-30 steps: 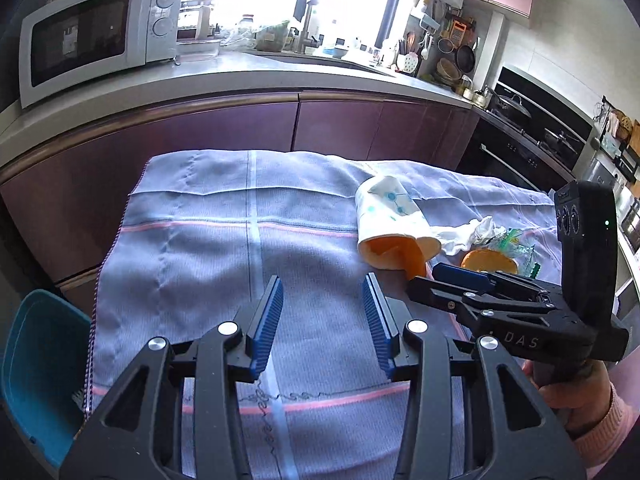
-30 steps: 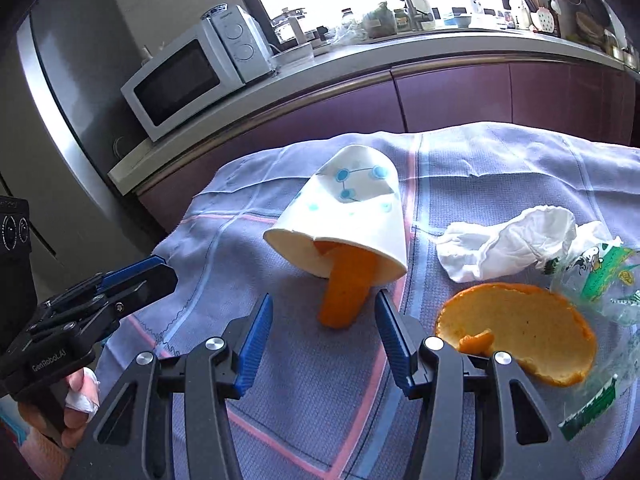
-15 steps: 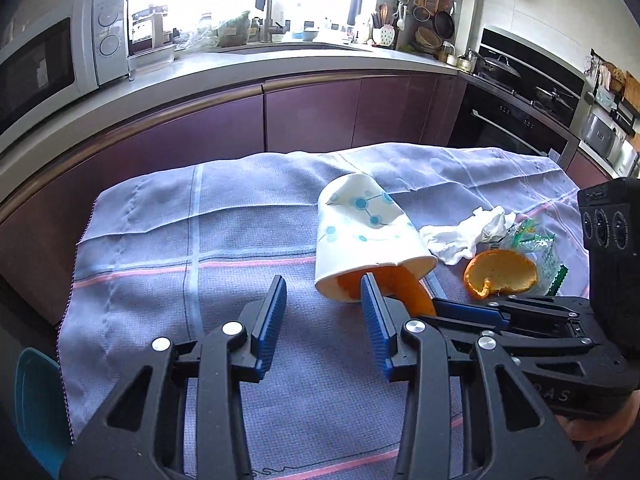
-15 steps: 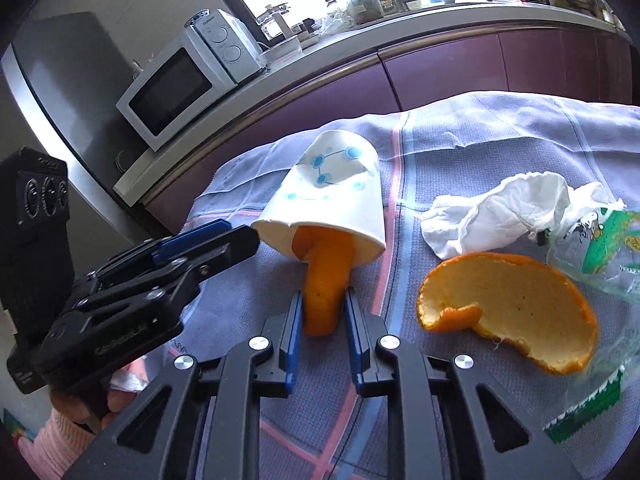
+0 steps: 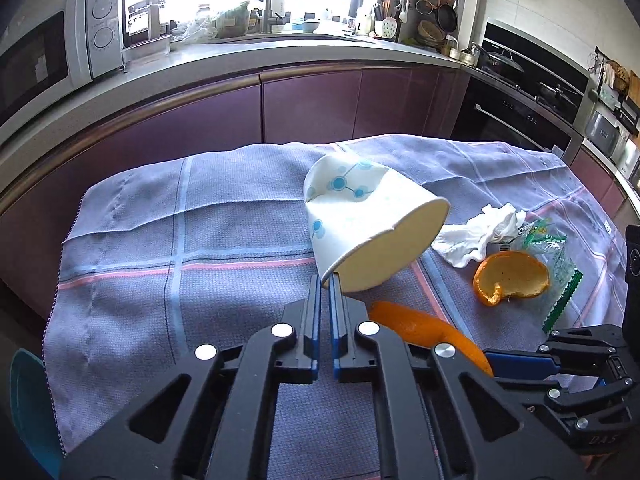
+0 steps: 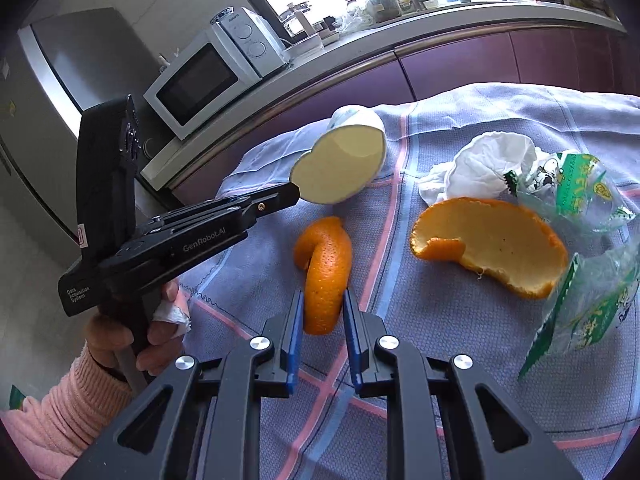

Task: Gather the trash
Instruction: 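Grasp the white blue-dotted paper cup with the left gripper while the right gripper grasps an orange peel strip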

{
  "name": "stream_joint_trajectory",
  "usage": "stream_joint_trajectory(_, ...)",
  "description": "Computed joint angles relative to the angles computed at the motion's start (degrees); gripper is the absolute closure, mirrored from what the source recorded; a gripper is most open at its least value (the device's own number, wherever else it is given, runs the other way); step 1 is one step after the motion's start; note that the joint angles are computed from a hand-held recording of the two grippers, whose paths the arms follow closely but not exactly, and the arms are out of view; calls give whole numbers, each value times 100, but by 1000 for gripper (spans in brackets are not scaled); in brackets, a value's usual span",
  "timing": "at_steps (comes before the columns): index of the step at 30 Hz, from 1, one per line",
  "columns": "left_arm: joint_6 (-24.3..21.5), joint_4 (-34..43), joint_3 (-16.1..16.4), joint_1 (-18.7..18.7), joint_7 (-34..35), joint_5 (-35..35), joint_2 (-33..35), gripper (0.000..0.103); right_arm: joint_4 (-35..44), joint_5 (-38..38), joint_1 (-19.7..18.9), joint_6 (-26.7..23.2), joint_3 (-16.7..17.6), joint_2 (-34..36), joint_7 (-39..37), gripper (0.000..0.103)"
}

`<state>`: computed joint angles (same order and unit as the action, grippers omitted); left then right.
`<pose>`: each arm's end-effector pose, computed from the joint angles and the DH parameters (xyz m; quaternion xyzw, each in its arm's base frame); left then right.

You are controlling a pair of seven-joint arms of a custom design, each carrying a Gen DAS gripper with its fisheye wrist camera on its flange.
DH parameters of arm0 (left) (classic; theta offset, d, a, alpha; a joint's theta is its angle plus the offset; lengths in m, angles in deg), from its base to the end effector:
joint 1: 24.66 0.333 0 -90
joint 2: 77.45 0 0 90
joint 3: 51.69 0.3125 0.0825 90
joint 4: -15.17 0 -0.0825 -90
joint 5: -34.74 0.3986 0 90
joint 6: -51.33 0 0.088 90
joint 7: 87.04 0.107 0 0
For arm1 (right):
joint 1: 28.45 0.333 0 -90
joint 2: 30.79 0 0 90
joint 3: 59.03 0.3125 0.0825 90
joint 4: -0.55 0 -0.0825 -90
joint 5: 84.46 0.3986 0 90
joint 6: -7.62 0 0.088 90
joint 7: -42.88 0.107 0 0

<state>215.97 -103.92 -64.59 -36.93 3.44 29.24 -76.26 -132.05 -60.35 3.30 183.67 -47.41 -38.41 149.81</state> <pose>0.5568 -0.2548 0.4991 -0.5254 0.7620 -0.3345 0.1771 0.4195 0.3555 0.4876 -0.6583 0.6162 -0.0210 0.4319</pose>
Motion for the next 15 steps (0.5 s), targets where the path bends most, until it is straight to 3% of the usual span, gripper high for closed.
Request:
stream_joint_trajectory(8,337,-287,30,-28,-518,561,-231,102,-10,525,235,132,-191,-55,-517,85)
stream_joint_trajectory(15,420,-718,216,-199,-211,335,-654,102,-125,716,242,165,-185,-179,-725,86)
